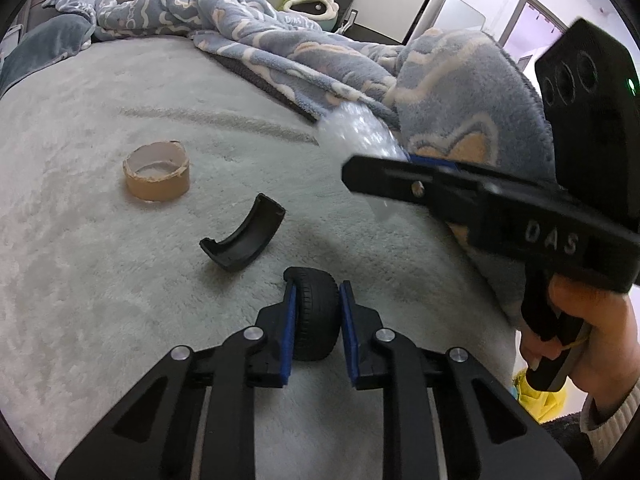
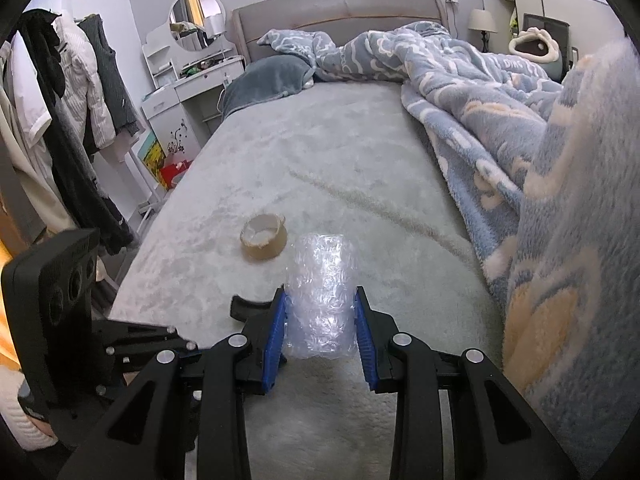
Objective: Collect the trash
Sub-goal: 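Carry the wheel with the left tool while the right tool carries the bubble wrap to the bin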
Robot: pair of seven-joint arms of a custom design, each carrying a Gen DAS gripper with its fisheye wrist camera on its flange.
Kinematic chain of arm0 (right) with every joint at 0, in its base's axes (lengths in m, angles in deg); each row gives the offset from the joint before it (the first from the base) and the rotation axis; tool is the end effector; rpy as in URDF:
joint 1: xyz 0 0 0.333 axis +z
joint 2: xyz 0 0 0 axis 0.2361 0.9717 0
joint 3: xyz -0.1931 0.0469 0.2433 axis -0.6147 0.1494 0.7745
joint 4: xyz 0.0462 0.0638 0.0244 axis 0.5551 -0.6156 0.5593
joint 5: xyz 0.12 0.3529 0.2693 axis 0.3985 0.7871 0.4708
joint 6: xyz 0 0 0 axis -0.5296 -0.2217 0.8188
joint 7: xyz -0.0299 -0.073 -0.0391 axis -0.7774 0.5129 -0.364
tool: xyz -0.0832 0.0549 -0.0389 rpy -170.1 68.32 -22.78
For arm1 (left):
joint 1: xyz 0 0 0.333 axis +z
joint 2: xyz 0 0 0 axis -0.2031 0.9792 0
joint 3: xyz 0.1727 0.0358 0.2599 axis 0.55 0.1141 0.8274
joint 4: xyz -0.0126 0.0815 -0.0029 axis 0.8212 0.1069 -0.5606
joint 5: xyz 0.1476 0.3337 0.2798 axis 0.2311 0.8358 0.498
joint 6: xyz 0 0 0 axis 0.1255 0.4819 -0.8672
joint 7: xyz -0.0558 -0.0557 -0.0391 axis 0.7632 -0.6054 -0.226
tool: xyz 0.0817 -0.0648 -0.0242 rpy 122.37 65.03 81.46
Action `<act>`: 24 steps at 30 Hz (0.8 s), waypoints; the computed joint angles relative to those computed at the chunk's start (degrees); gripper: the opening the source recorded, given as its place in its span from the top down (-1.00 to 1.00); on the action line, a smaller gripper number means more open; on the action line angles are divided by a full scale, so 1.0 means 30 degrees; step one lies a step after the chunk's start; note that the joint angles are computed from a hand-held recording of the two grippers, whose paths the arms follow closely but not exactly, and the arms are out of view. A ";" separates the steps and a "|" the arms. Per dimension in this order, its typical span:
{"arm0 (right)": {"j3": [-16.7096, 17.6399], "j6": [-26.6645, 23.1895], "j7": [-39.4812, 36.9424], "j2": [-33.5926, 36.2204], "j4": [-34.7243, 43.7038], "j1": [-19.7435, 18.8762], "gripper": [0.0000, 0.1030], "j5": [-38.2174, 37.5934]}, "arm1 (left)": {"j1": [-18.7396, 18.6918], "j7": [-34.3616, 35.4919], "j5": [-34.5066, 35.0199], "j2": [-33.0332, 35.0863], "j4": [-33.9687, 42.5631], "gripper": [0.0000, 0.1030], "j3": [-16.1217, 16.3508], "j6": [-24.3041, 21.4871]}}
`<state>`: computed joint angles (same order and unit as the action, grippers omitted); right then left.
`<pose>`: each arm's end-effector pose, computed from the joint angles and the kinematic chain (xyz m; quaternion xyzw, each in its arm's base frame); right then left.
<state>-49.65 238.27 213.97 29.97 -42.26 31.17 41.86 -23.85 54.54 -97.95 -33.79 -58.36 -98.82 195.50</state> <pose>0.5282 0.3295 0.5610 -0.6102 0.6764 -0.2197 0.3492 0.5969 -0.2893 0.5156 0.3331 -0.8575 0.3899 0.0403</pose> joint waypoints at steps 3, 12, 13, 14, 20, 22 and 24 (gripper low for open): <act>0.0170 -0.0239 0.0635 0.0113 0.0323 -0.0053 0.35 -0.0622 | 0.0082 0.0172 -0.0137 -0.0250 -0.0131 0.57 0.0104 -0.0243; 0.0013 -0.0746 0.1276 0.1020 0.1607 0.0506 0.35 -0.1310 | 0.0391 0.0615 -0.0222 -0.0821 -0.0471 0.57 0.0625 -0.0565; -0.0024 -0.0774 0.1272 0.1225 0.1853 0.0627 0.35 -0.1338 | 0.0442 0.0658 -0.0177 -0.0888 -0.0518 0.57 0.0695 -0.0590; -0.0085 -0.0796 0.1250 0.1363 0.2018 0.0757 0.35 -0.1346 | 0.0477 0.0648 -0.0128 -0.0930 -0.0534 0.57 0.0746 -0.0603; -0.0432 -0.1112 0.1134 0.2513 0.3298 0.1722 0.35 -0.1488 | 0.0839 0.0693 0.0072 -0.1441 -0.0869 0.57 0.1212 -0.0871; -0.0573 -0.1198 0.1166 0.2744 0.3546 0.2030 0.35 -0.1531 | 0.0937 0.0793 0.0112 -0.1639 -0.1001 0.57 0.1366 -0.0921; -0.0677 -0.1247 0.1253 0.3026 0.3831 0.2344 0.35 -0.1568 | 0.1040 0.0814 0.0159 -0.1887 -0.1182 0.57 0.1537 -0.1006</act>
<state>-51.68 234.53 217.72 39.05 -30.77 38.20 37.16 -20.72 56.98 -97.47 -39.46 -61.90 -94.21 192.48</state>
